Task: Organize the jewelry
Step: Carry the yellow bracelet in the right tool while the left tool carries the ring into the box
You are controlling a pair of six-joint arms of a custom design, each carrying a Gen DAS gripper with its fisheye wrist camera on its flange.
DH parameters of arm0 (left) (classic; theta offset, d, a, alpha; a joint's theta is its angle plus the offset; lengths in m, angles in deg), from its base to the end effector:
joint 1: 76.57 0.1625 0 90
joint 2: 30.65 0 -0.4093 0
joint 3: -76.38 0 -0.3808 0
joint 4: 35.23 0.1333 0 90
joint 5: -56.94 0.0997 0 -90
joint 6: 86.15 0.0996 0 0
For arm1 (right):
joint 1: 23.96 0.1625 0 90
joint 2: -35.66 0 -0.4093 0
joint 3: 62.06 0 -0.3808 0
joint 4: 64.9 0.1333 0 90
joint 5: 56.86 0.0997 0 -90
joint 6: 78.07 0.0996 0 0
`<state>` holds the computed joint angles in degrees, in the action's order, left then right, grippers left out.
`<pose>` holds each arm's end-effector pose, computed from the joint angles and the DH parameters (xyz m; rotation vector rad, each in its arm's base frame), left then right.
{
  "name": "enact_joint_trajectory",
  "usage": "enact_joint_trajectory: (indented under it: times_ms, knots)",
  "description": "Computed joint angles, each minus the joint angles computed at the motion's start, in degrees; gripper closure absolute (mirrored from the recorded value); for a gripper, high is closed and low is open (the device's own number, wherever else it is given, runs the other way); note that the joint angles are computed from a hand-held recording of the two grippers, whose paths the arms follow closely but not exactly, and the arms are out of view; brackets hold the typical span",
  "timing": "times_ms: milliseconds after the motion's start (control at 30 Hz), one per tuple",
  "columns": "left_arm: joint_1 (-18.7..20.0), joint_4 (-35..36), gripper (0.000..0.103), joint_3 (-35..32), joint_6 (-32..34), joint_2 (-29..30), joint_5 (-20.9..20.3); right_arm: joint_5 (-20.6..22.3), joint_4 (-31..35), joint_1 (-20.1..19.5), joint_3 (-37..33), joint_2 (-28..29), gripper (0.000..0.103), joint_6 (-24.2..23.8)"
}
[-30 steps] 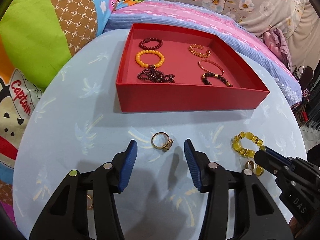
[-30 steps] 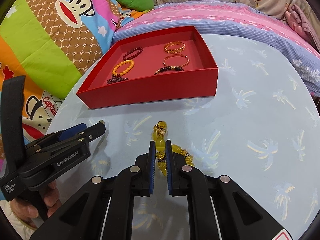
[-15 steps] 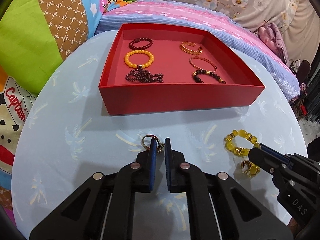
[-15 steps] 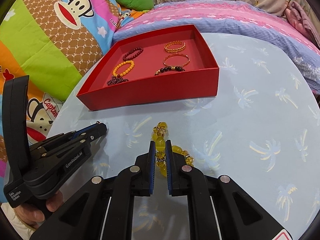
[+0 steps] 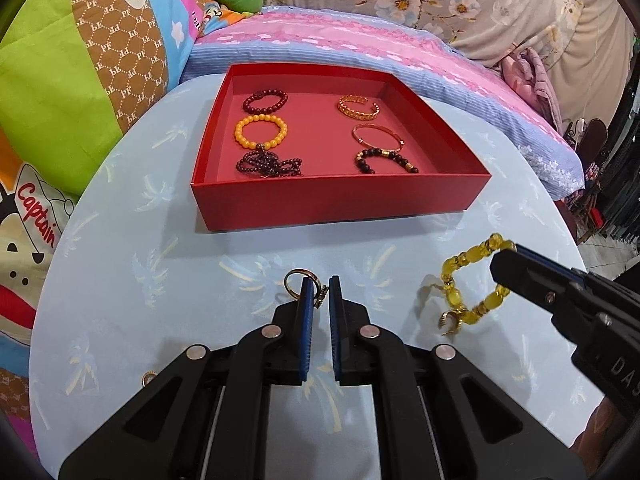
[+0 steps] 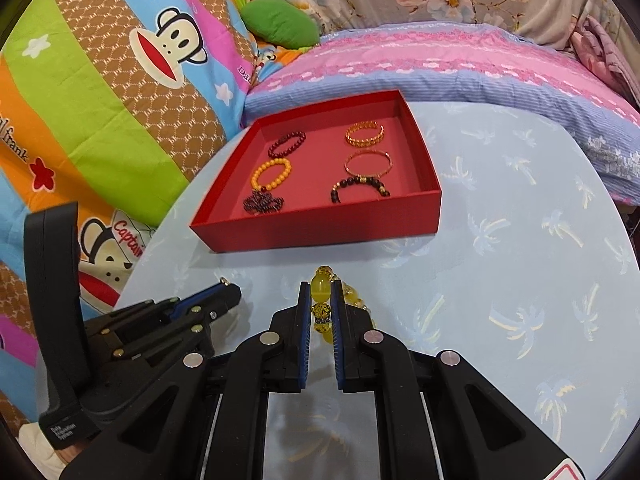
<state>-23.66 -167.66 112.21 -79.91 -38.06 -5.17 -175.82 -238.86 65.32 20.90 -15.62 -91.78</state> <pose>-0.3744 -0.7936 -0.0272 0.9182 2.5341 -0.4970 0.0761 -0.7110 0.3074 -0.0299 -2.3535 1.0611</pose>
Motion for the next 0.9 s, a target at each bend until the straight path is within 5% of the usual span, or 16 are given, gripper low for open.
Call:
enact_joint_trajectory:
  times_ms: [600, 900]
  knots:
    - [-0.5, -4.1, 0.096, 10.0, -0.6, -6.8, 0.1, 0.9, -1.4, 1.1, 1.7, -2.7, 0.094, 0.3]
    - [-1.1, -3.1, 0.096, 2.6, 2.2, -3.7, -0.8, 0.8, 0.2, 2.0, -3.7, -0.5, 0.094, -2.4]
